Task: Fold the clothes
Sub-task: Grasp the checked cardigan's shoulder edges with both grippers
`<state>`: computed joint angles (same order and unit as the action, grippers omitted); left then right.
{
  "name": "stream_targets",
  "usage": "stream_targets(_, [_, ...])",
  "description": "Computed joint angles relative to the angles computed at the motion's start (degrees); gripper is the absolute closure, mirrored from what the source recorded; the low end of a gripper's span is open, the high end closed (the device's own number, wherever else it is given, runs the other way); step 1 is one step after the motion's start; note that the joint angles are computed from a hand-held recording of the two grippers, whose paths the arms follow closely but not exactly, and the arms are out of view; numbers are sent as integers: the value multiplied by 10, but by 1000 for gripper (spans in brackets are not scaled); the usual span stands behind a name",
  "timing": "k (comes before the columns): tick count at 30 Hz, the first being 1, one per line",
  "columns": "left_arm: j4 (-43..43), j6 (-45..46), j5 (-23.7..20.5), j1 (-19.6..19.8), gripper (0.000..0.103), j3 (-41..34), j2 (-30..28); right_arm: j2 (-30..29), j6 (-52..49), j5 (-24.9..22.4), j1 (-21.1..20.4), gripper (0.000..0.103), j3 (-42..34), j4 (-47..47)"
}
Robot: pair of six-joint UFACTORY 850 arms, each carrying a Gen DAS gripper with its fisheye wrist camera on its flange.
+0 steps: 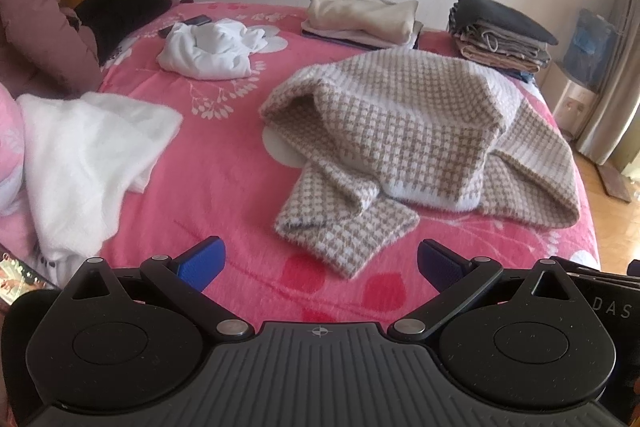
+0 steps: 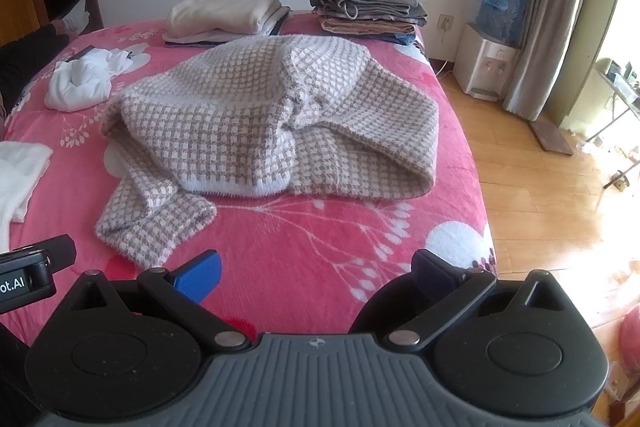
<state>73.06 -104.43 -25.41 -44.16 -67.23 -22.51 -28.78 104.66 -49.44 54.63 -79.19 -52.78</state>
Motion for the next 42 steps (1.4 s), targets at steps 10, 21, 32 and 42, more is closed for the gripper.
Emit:
stream_targets(10, [253,-247,19,9,0,17,-9,-1,24,33,-16,0,13,-29])
stream_targets(21, [541,-358,20,23,0,-30,-84,-2,195,40,-39,0,59,-275])
stream_targets(32, [685,-329,5,51,1,-115,-190,-45,280,206,-130,0,15,-378])
stream_targets(42, [772,-383,23,64,22,-124,-219,-127,247,365,-185,7,-51,-305])
